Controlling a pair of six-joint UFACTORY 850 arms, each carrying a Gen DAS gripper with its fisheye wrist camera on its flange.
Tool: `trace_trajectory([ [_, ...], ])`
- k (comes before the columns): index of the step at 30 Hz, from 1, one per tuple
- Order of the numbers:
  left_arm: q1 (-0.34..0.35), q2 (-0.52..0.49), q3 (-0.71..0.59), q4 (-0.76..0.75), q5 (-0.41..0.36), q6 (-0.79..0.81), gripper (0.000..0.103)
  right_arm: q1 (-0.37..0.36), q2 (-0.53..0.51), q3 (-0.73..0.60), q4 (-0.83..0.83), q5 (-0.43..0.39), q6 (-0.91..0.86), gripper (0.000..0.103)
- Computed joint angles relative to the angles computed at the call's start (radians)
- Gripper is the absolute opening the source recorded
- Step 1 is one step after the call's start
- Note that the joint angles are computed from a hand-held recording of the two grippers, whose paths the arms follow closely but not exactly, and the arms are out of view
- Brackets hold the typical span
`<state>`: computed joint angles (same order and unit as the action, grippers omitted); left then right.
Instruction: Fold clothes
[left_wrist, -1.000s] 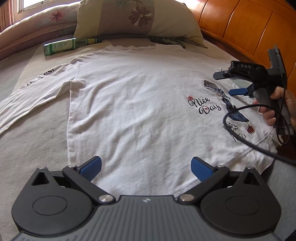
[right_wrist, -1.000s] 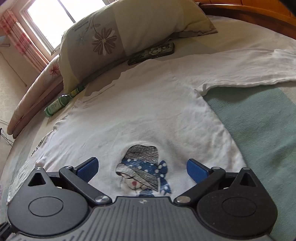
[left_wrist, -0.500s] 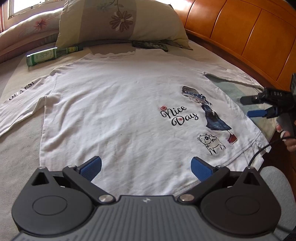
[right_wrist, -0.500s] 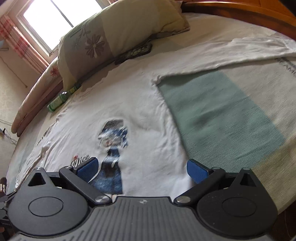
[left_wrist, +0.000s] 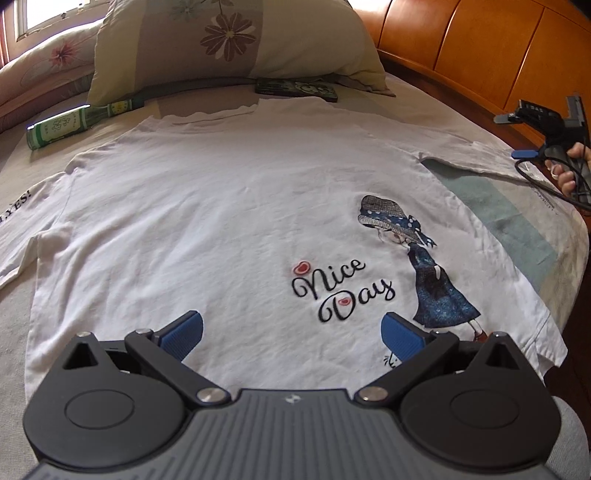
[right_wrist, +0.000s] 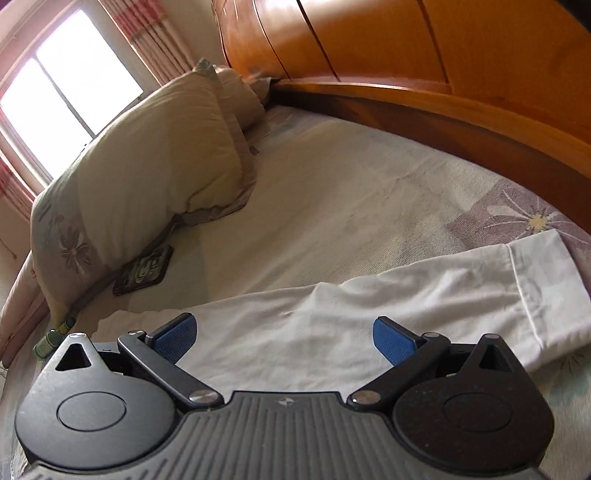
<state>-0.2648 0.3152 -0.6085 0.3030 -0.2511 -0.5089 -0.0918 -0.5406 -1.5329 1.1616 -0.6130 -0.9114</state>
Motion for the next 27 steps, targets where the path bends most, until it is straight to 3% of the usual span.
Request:
trace_trajectory([
  [2, -0.015, -0.023, -0.01, 0.022, -0.001, -0.033, 0.102, 0.002, -0.035, -0.016, 0.041, 0.015, -0.054, 0.103],
  [6, -0.041, -0.061, -0.024, 0.039, -0.013, -0.06, 0.102, 0.014, -0.063, -0.04, 0.075, 0.143, -0.142, 0.103],
  [9, -0.059, -0.066, -0.026, 0.112, -0.03, -0.125, 0.102, 0.02, -0.081, -0.08, -0.026, 0.182, -0.031, 0.103],
  [11, -0.062, -0.06, -0.025, 0.126, -0.027, -0.14, 0.102, 0.023, -0.057, -0.059, -0.011, 0.17, -0.032, 0.103],
  [15, -0.065, -0.051, -0.024, 0.137, -0.02, -0.152, 0.102, 0.021, -0.036, -0.026, 0.11, 0.014, -0.17, 0.103],
  [19, -0.06, -0.041, -0.019, 0.125, -0.015, -0.15, 0.102, 0.038, -0.082, -0.068, 0.058, -0.005, -0.106, 0.103],
  [20, -0.058, -0.037, -0.017, 0.12, -0.013, -0.149, 0.102, 0.037, -0.08, -0.058, 0.102, 0.017, -0.143, 0.103],
  [23, -0.044, -0.02, -0.007, 0.091, -0.006, -0.125, 0.102, 0.047, -0.039, -0.023, 0.067, 0.211, -0.082, 0.103],
  [24, -0.039, -0.015, -0.003, 0.094, -0.004, -0.126, 0.102, 0.038, -0.029, -0.016, 0.071, 0.221, -0.079, 0.103],
  [27, -0.028, -0.009, 0.007, 0.17, 0.003, -0.213, 0.102, -0.01, -0.026, -0.021, 0.071, 0.055, -0.053, 0.103],
])
